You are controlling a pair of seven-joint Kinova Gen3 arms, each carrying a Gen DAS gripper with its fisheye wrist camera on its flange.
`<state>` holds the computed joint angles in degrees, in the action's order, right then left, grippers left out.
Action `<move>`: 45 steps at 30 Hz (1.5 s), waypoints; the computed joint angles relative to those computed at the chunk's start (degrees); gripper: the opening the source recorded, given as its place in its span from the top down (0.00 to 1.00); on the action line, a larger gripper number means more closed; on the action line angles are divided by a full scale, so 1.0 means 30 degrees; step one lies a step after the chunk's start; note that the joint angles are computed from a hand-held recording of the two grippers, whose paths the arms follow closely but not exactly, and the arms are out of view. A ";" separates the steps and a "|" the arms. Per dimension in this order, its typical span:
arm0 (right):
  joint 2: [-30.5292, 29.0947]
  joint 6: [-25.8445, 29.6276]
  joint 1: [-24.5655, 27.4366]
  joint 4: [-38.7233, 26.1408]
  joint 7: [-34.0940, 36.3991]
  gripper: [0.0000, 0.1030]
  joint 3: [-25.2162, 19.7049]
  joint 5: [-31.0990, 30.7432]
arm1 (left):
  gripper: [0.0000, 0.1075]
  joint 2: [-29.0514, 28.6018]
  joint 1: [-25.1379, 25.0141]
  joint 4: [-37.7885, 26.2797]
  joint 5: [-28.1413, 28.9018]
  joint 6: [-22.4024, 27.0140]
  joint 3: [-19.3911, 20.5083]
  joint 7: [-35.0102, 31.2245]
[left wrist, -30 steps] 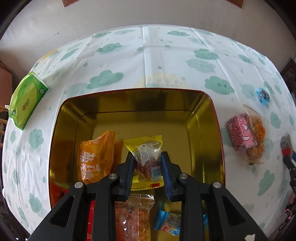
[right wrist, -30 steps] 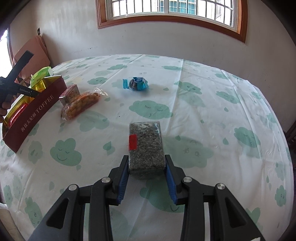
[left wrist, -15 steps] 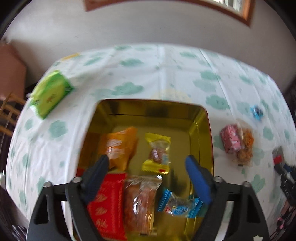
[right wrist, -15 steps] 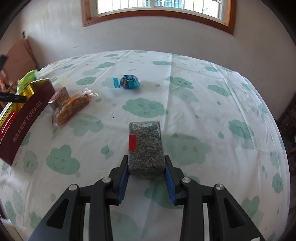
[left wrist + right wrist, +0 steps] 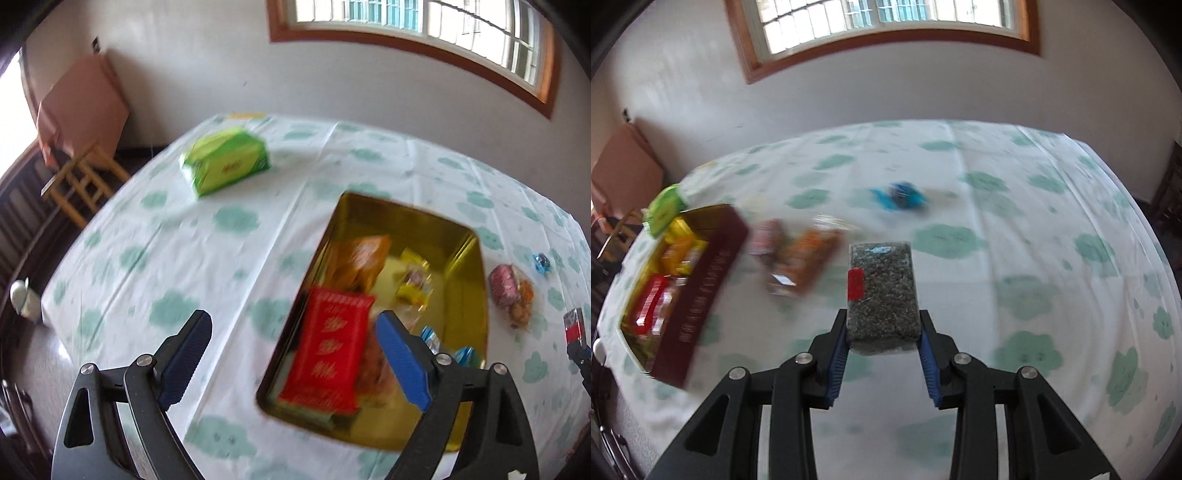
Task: Organize snacks
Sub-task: 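Carry the grey seed package over the tin with the right gripper, then lower the grey package into the tin and open the right gripper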
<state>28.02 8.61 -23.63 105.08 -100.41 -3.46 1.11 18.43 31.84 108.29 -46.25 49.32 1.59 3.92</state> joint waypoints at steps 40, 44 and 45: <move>0.3963 0.7033 -0.7124 -0.8222 -0.0523 0.66 -0.0751 0.2107 | 0.16 -0.1997 -0.2449 0.3595 0.0442 -0.0897 0.0490 0.1743; 0.4058 0.7078 -0.7102 -0.8279 -0.0448 0.66 -0.0805 0.2177 | 0.16 -0.1943 -0.2430 0.3516 0.0461 -0.0979 0.0500 0.1628; 0.4075 0.7061 -0.7135 -0.8278 -0.0452 0.66 -0.0774 0.2223 | 0.16 -0.1902 -0.2422 0.3459 0.0507 -0.0928 0.0508 0.1551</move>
